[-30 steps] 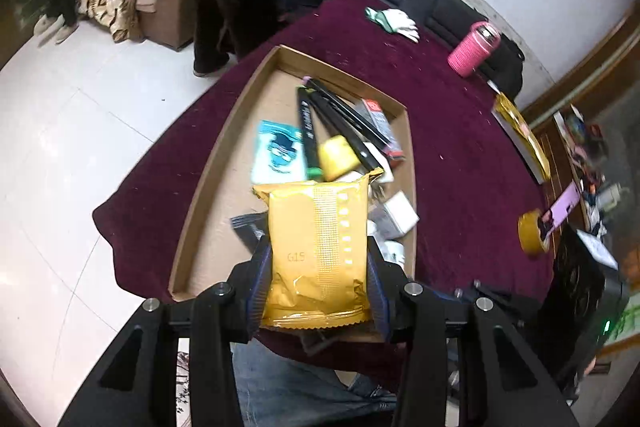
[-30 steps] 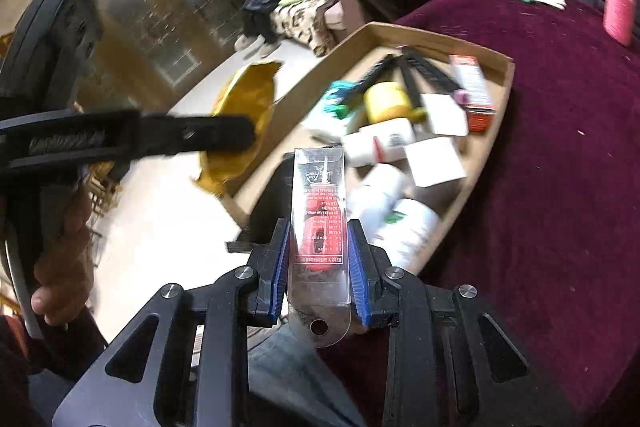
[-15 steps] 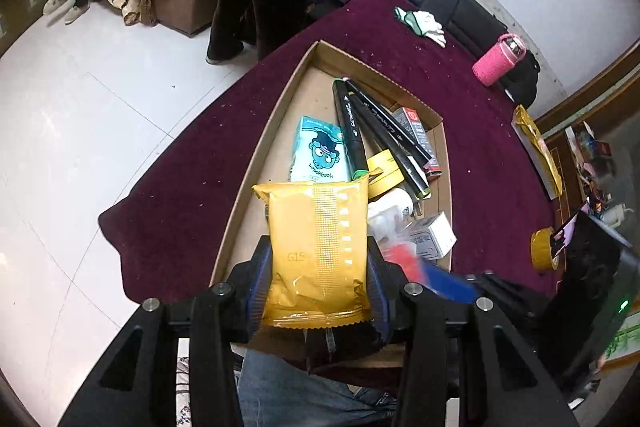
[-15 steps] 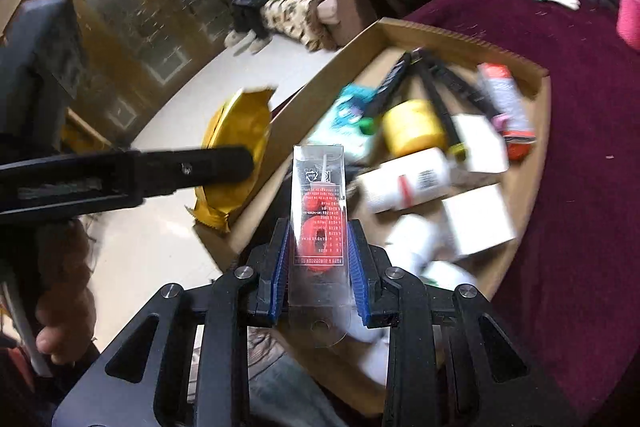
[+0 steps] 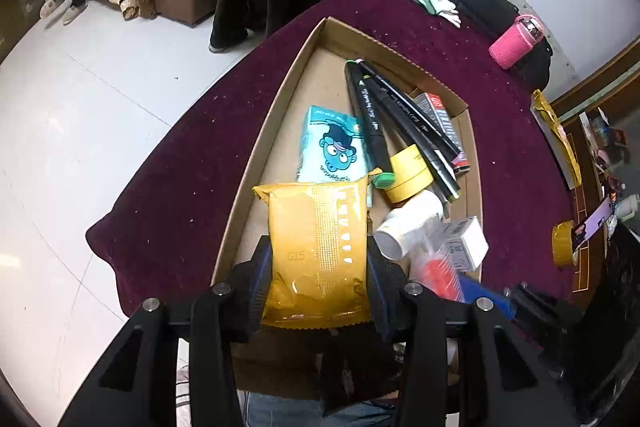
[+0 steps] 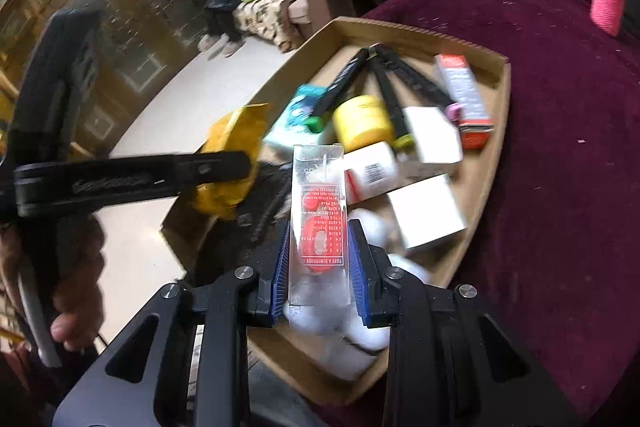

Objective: Organize objects
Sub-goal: 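Carry the blister pack and yellow packet over the cardboard tray, then lower the blister pack and yellow packet into the tray and open both grippers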

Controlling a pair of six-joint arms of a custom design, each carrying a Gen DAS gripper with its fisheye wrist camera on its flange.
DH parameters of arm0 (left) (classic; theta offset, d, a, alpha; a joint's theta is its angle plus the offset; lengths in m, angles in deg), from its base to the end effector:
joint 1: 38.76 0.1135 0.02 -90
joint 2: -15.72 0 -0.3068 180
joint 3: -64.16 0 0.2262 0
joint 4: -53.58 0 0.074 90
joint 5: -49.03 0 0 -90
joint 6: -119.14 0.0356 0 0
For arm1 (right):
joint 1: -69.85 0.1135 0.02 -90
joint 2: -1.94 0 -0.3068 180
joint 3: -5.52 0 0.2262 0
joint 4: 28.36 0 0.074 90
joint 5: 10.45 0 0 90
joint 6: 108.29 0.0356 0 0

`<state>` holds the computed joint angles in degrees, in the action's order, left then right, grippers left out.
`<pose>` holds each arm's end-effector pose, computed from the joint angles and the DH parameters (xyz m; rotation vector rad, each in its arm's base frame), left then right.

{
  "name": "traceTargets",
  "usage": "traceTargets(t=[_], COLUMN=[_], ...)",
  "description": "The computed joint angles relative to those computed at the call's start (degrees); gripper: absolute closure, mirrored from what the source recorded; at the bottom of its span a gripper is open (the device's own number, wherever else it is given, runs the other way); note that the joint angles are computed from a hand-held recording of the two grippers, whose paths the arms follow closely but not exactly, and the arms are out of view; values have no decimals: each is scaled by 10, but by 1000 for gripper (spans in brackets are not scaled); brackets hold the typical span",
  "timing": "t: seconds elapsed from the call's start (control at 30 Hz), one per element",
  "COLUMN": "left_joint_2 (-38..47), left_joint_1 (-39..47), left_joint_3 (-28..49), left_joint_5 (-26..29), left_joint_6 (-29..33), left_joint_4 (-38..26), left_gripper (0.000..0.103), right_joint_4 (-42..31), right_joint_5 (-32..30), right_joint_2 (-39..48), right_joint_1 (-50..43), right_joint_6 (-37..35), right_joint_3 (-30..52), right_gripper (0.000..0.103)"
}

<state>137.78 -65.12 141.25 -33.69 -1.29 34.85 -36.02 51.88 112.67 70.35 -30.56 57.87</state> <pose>0.3486 -0.1778 0.1156 -0.0570 2.7604 -0.4612 0.2899 0.0191 0.1114 -0.4276 2.5893 0.5850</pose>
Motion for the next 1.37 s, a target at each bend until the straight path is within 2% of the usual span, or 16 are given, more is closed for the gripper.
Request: traceTargets(t=[0.2, 0.33, 0.43, 0.47, 0.5, 0.53, 0.57, 0.67, 0.73, 0.8, 0.97, 1.13, 1.27, 1.37], left_joint_2=[13, 5, -5, -9, -14, -20, -24, -32, -43, -47, -30, -15, -26, -32], left_joint_1=[-2, -29, -57, -65, -74, -86, -97, -127, -147, -163, -190, -193, -189, -190], left_joint_3=[14, 23, 24, 22, 21, 24, 26, 41, 36, 33, 56, 76, 69, 68], left_joint_5=[-5, -68, -123, -133, -143, -157, -171, -220, -242, -261, -279, -273, -231, -234], left_joint_6=[5, 16, 16, 18, 23, 32, 38, 45, 43, 39, 28, 3, 9, 11], left_joint_4=[-8, -26, -38, -39, -41, -51, -59, -98, -100, -100, -133, -180, -179, -178], left_gripper=[60, 59, 47, 39, 34, 32, 32, 31, 31, 24, 22, 23, 22, 23], right_joint_4=[21, 26, 46, 56, 61, 66, 74, 82, 82, 77, 82, 71, 41, -1], right_joint_5=[26, 13, -9, -22, -30, -35, -38, -61, -73, -85, -101, -113, -87, -66], right_joint_2=[10, 7, 5, -1, -4, -11, -18, -36, -44, -50, -64, -57, -62, -79], right_joint_1=[28, 18, -5, -18, -26, -33, -43, -76, -98, -120, -151, -191, -190, -176], right_joint_6=[5, 0, 3, 3, 1, 1, 2, -9, -16, -29, -54, -80, -72, -65], right_joint_3=[-5, -12, -27, -38, -43, -52, -62, -89, -102, -114, -145, -152, -137, -118], right_gripper=[75, 75, 74, 73, 69, 60, 56, 55, 55, 55, 55, 55, 55, 55])
